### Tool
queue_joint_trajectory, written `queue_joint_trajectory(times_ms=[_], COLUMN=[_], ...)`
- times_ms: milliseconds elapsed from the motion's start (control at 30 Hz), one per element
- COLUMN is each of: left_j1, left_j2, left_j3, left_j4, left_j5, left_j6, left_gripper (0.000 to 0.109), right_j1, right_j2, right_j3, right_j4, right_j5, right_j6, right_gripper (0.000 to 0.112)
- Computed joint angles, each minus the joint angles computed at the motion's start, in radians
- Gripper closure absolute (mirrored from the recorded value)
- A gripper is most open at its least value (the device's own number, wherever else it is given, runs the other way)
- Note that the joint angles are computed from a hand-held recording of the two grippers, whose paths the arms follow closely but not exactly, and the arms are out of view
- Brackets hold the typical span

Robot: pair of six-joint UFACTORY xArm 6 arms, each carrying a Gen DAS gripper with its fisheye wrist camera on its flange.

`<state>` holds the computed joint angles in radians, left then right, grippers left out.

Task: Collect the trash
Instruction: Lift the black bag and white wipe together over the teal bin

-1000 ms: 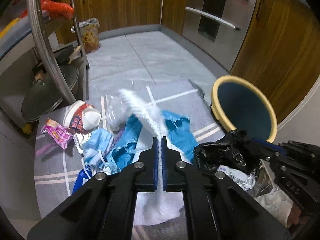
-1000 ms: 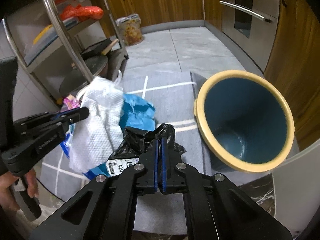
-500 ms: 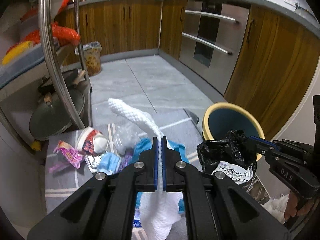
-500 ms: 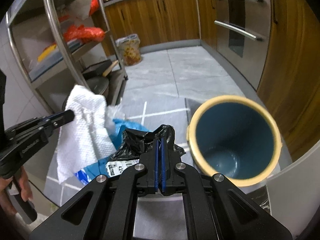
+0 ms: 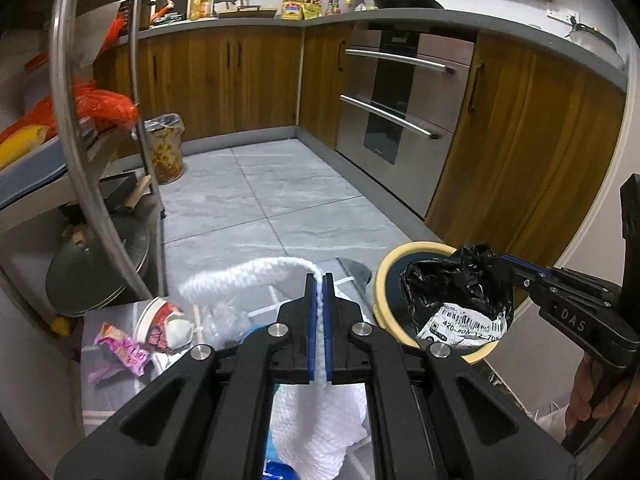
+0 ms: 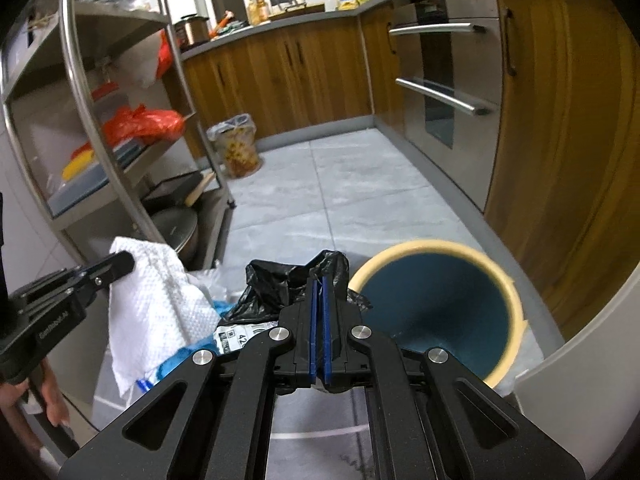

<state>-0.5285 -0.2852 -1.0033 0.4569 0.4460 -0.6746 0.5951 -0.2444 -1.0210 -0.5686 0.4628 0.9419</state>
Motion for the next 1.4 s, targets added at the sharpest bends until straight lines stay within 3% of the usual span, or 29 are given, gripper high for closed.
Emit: queue_joint_trajectory(times_ms=[233,567,1067,1400], left_j1=[-0.036,-0.072,-0.101,-0.136], left_j2=[0.091,0.230,0.441,0.525], left_j3=[-0.099,-0.251,-0.373,-0.408], left_j4=[-0.020,-0.088,-0.239,-0.228], left_j5=[-0.019,-0.037,-0.044,-0.028], left_j6=[0.040,0.152,0.259,0.270], left_gripper=[0.106,0.106,0.106,0.106], right_j1=[-0.078,-0.210,-0.261,-0.297], right_j2=[-0.044,-0.060,0.005,0.042], right_j3=[0.003,-0.022,-0.029,-0.010], right_j4=[-0.061,0.069,0.156,0.206], right_j5=[0.009,-0.015,0.032,0.064], right_j6=[0.003,-0.142,-0.245,-0.272], right_gripper=[0.109,0.109,0.109,0.109])
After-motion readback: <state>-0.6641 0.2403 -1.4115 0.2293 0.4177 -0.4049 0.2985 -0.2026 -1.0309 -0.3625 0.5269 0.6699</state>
